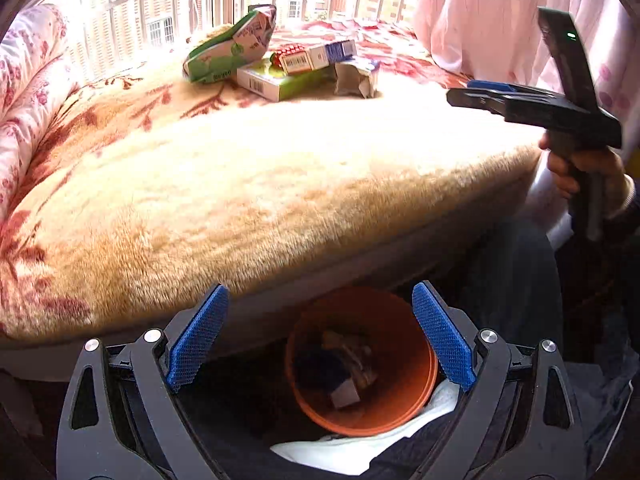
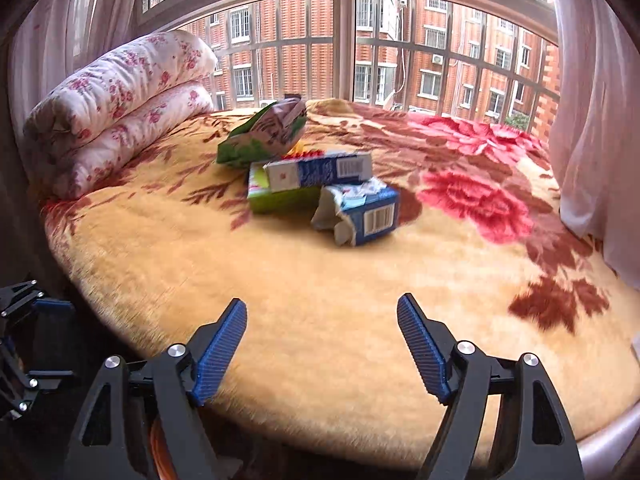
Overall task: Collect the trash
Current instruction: 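Grasp the blue cupcake carton with the right tool while the left tool grasps the green bag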
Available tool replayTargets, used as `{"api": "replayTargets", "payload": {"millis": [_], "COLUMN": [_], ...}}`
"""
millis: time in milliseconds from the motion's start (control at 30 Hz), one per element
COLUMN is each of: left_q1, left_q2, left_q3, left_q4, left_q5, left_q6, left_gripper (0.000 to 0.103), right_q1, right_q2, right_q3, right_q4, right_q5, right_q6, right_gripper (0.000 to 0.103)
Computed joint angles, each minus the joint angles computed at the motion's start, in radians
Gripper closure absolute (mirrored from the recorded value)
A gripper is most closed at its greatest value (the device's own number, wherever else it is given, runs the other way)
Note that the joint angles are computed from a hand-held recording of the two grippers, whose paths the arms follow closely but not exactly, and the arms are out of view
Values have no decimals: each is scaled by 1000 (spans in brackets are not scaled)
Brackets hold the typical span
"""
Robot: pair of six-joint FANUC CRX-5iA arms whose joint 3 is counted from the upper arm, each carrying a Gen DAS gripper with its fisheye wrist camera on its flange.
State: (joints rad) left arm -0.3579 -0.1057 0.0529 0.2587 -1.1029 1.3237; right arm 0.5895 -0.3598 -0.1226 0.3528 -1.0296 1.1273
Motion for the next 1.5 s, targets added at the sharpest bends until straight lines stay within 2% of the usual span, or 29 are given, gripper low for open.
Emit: {"api": "replayTargets", "payload": {"millis": [133, 300, 500, 633, 767, 833, 1033, 1200, 1500], "left_q1": [7, 15, 15, 26, 31, 31, 32, 44, 59], "left_q2": [39, 83, 110, 127, 139, 145, 158, 154, 197], "left_q3": [45, 84, 113, 133, 152, 163, 196, 200, 279], "left_q4": [5, 24, 9, 9, 10, 3, -21, -14, -35], "left_q5": [-9, -16, -15, -14, -9, -5, 1, 21, 61], "left_q6": [16, 20, 32, 40, 43, 44, 47, 51, 46], "left_gripper": [12, 12, 12, 12, 12, 12, 12, 12, 12], "right_q1": [-109, -168, -220, -260, -292, -307, -279, -272, -226], "right_q2": [120, 263, 425, 513, 556, 571, 531, 460, 211], "right_q3": [110, 221, 387, 504, 571, 598, 527, 466, 255], "right_q4": [-81, -121, -212, -293, -359, -401, -334, -331, -326], "right_q5": [39, 26, -71, -149, -166, -181, -115, -98, -55], "right_q6": [116, 245, 441, 495, 516, 532, 497, 459, 352], "right_gripper": [20, 17, 17, 17, 17, 33, 35, 35, 35]}}
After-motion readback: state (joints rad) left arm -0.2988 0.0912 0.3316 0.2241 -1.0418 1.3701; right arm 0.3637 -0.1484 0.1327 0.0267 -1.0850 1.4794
